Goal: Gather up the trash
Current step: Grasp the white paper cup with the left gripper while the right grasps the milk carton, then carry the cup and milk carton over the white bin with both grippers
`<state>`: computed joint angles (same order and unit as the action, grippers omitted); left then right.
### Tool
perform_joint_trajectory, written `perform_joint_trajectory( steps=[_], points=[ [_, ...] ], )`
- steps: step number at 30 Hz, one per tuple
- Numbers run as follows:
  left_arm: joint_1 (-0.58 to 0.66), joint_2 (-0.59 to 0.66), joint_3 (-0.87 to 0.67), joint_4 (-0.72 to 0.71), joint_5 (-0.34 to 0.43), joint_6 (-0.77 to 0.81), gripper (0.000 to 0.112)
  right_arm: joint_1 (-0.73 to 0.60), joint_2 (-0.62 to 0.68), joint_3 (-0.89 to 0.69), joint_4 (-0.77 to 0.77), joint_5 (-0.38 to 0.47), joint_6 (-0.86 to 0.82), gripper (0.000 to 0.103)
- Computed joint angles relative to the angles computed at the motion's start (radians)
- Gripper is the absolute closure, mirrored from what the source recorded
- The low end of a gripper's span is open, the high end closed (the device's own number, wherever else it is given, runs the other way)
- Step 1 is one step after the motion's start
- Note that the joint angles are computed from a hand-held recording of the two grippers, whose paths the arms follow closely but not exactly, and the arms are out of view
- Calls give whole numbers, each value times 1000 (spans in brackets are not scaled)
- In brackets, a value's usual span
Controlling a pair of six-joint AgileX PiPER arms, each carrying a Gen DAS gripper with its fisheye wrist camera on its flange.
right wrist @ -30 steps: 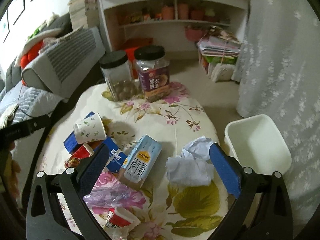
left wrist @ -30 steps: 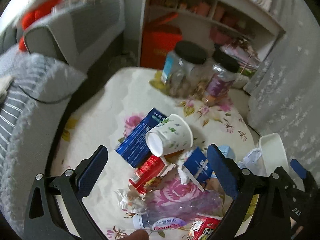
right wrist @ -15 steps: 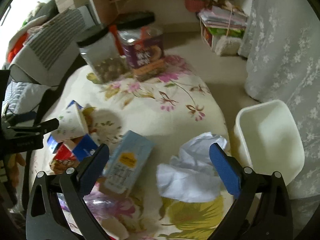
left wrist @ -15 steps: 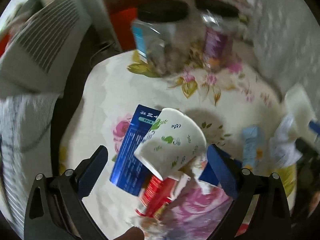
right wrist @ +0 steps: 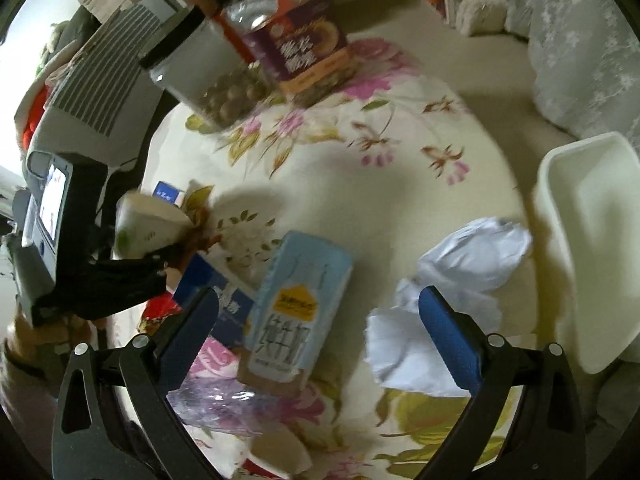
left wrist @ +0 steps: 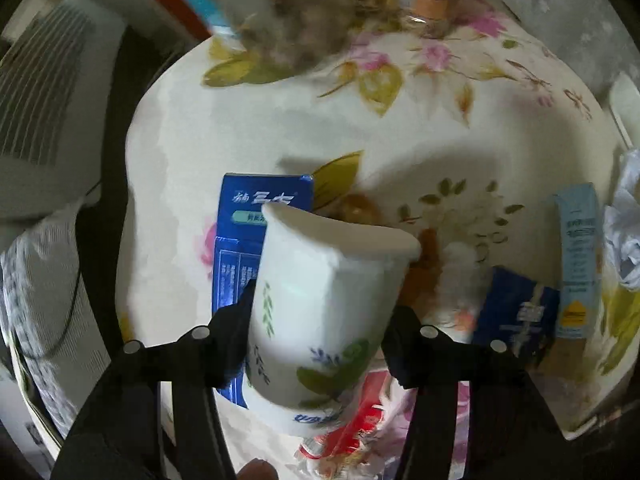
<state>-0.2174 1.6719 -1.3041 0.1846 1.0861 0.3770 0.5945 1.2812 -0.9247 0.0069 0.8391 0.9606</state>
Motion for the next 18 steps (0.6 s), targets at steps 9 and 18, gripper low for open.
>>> perform_joint_trajectory(
  steps=[9, 18],
  points=[
    [259, -185, 51, -334, -26, 123, 63, 49, 161, -65, 2, -26, 3, 7],
    [435, -392, 141, -564, 51, 141, 62, 48, 236, -31, 81, -128, -55, 29]
  ],
)
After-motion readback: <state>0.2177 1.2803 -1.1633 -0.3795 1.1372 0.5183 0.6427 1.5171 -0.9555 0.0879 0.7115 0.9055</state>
